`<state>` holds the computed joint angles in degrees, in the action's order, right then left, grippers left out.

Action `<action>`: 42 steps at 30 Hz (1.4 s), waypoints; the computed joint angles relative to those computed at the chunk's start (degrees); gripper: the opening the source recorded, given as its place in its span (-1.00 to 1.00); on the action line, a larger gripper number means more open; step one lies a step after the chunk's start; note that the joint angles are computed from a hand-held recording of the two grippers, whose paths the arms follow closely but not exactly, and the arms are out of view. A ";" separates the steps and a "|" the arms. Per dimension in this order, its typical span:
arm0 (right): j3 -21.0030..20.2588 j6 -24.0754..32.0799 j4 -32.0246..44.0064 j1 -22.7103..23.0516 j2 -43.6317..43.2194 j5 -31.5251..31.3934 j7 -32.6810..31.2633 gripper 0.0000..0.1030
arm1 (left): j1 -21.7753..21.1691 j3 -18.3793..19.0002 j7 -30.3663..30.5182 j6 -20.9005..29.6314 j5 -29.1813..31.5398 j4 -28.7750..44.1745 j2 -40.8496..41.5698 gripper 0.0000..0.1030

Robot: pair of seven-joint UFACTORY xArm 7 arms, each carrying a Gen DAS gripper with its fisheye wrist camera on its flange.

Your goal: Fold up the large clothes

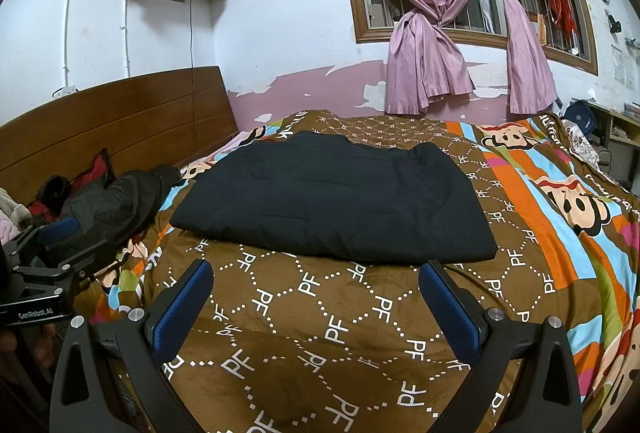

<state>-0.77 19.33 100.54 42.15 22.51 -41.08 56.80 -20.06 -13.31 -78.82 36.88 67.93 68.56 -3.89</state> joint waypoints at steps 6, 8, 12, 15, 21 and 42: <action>-0.01 0.03 0.02 0.00 0.00 0.11 -0.24 1.00 | 0.00 0.02 0.06 -0.04 -0.03 0.03 0.03 0.97; -0.04 0.00 0.06 0.02 0.04 0.12 -0.16 1.00 | -0.01 0.03 0.13 -0.06 -0.07 0.02 -0.02 0.97; 0.01 0.09 0.08 0.01 0.04 0.25 -0.26 1.00 | -0.03 0.00 0.13 0.01 -0.07 0.09 0.02 0.97; -0.04 0.05 0.08 0.03 0.04 0.21 -0.24 1.00 | -0.02 0.05 0.65 -0.13 -0.34 0.06 0.01 0.97; -0.04 0.04 0.06 0.04 0.04 0.21 -0.22 1.00 | 0.04 0.10 0.76 -0.31 -0.47 0.06 -0.02 0.97; -0.08 0.08 0.22 0.10 0.18 0.20 -0.17 1.00 | 1.96 -1.22 -4.04 0.15 4.77 -2.68 -2.99 0.97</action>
